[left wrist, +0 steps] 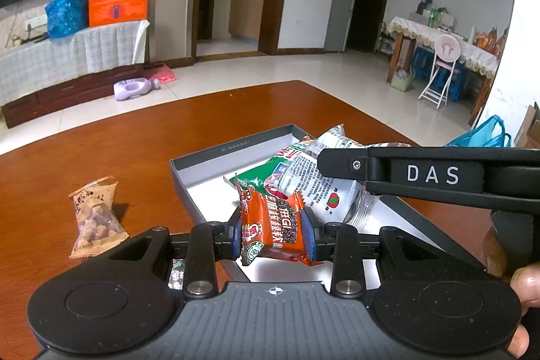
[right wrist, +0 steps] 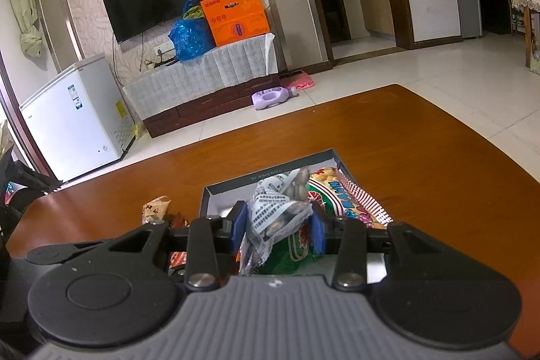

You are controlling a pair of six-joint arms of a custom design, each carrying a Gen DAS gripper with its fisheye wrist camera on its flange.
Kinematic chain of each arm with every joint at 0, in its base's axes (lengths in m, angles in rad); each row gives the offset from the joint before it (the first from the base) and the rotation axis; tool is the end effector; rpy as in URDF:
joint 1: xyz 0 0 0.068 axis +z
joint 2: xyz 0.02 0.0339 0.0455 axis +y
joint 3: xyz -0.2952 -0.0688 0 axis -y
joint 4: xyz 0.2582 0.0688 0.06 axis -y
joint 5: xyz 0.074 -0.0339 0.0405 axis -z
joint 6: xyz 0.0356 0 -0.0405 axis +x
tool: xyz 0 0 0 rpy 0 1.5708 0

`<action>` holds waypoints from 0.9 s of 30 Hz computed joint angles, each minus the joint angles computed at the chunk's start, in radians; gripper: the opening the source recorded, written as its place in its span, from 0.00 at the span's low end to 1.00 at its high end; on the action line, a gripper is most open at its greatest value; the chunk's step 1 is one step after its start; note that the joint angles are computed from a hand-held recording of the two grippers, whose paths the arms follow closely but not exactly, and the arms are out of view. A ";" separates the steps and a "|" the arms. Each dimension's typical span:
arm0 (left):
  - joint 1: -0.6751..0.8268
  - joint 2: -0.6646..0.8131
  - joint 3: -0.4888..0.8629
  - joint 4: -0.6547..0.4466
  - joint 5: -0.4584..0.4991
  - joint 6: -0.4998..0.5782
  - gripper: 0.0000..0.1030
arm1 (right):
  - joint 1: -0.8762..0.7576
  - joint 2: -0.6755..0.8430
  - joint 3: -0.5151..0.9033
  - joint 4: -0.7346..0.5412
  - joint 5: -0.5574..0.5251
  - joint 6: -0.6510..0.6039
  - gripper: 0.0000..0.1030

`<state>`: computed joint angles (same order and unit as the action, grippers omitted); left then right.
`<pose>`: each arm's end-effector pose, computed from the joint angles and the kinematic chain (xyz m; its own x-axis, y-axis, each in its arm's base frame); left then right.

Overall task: Organize snacks
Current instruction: 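Lower both packets into the box and open both grippers, then move both open grippers back over the loose snacks on the table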

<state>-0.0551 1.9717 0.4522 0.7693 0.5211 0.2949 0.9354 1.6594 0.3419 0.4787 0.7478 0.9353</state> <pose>0.2837 -0.0334 0.0590 -0.5318 0.2818 -0.7986 0.5915 0.7985 -0.1121 0.1594 0.1754 0.0982 -0.5199 0.2892 -0.8038 0.1651 0.9572 0.2376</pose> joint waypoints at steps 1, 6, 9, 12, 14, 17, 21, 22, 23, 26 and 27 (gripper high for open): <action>-0.002 0.001 0.000 0.001 -0.002 -0.001 0.34 | -0.002 -0.003 0.000 -0.005 -0.001 -0.007 0.38; -0.020 0.017 0.004 0.002 -0.022 0.004 0.35 | 0.008 -0.007 0.004 -0.023 0.009 -0.005 0.38; -0.029 0.027 0.008 -0.012 -0.015 0.011 0.35 | 0.017 -0.012 0.008 -0.037 0.023 -0.003 0.40; -0.039 0.031 0.011 -0.022 -0.023 0.028 0.35 | 0.024 0.001 0.019 -0.042 0.026 0.005 0.40; -0.041 0.035 0.013 -0.025 -0.026 0.031 0.36 | 0.021 0.001 0.023 -0.052 0.022 0.002 0.43; -0.034 0.037 0.014 -0.026 -0.025 0.036 0.49 | 0.025 0.003 0.034 -0.078 0.040 0.004 0.51; -0.022 0.026 -0.002 -0.009 -0.020 0.040 0.57 | 0.027 0.006 0.034 -0.074 0.068 0.003 0.52; -0.018 0.024 -0.005 -0.005 -0.022 0.041 0.58 | 0.027 0.004 0.032 -0.071 0.071 0.006 0.53; -0.013 0.022 -0.008 -0.007 -0.019 0.046 0.59 | 0.029 0.003 0.031 -0.069 0.074 0.008 0.54; -0.006 0.016 -0.012 -0.015 -0.017 0.055 0.59 | 0.033 0.002 0.030 -0.058 0.076 0.003 0.56; -0.004 0.014 -0.014 -0.017 -0.016 0.058 0.59 | 0.035 0.003 0.032 -0.055 0.077 -0.002 0.56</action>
<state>-0.0588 1.9856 0.4378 0.7528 0.5052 0.3525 0.9707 1.6624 0.3739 0.4236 0.8247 0.9331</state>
